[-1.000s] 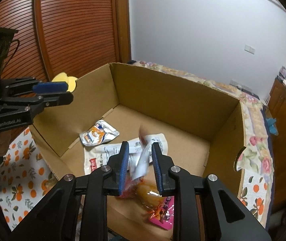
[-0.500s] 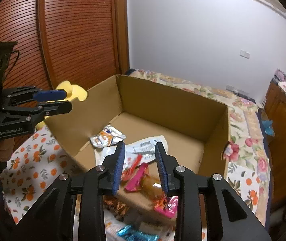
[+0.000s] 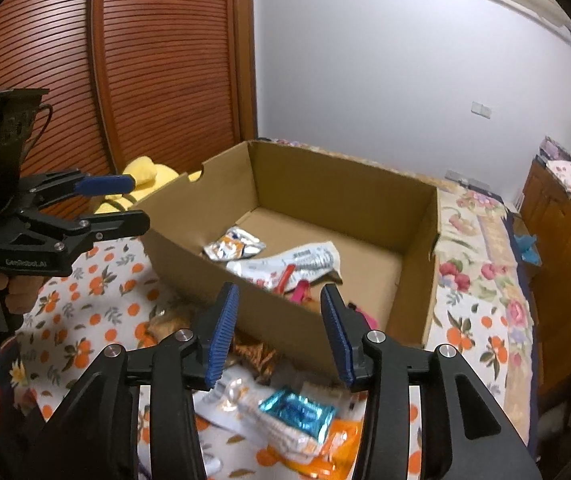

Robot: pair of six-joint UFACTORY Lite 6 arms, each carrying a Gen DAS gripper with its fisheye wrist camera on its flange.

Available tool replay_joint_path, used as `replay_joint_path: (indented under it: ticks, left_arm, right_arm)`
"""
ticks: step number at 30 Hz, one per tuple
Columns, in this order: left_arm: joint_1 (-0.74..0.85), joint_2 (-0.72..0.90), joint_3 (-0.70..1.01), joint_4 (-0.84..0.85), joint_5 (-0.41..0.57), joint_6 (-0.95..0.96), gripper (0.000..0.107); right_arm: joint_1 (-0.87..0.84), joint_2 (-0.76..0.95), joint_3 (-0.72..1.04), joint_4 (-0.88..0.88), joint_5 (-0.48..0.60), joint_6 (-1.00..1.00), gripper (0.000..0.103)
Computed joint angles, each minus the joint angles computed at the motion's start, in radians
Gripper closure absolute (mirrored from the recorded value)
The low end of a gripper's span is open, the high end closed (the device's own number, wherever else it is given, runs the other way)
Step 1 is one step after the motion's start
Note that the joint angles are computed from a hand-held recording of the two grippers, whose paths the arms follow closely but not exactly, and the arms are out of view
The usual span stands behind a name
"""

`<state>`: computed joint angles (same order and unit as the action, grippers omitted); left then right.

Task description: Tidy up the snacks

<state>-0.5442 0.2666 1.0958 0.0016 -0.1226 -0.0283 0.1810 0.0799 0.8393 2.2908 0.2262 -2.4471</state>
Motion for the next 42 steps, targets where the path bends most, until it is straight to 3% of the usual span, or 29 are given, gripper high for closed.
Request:
replay_joint_path:
  ticks: [6,13,30,36,42]
  left_arm:
    - [-0.021,0.005,-0.054,0.06,-0.03,-0.082,0.032]
    - [-0.05,0.068,-0.066,0.103,-0.053,-0.145,0.032]
    - [-0.071,0.252,0.019,0.232,-0.044,-0.299,0.032]
    - [-0.064,0.301,0.065,0.28,-0.025,-0.354,0.032]
    - [-0.068,0.335,0.099,0.2,0.001,-0.275,0.032]
  right_arm:
    - [-0.015,-0.036,-0.106,0.1,0.018,-0.098,0.057]
    - [-0.073,0.047,-0.156,0.115,0.07,-0.124,0.056]
    - [-0.079,0.319,-0.013,0.154,0.077,-0.14,0.049]
    - [-0.07,0.343,0.006,0.239,0.064,-0.215,0.045]
    - [-0.058,0.334,-0.008,0.357,0.031,-0.326,0.044]
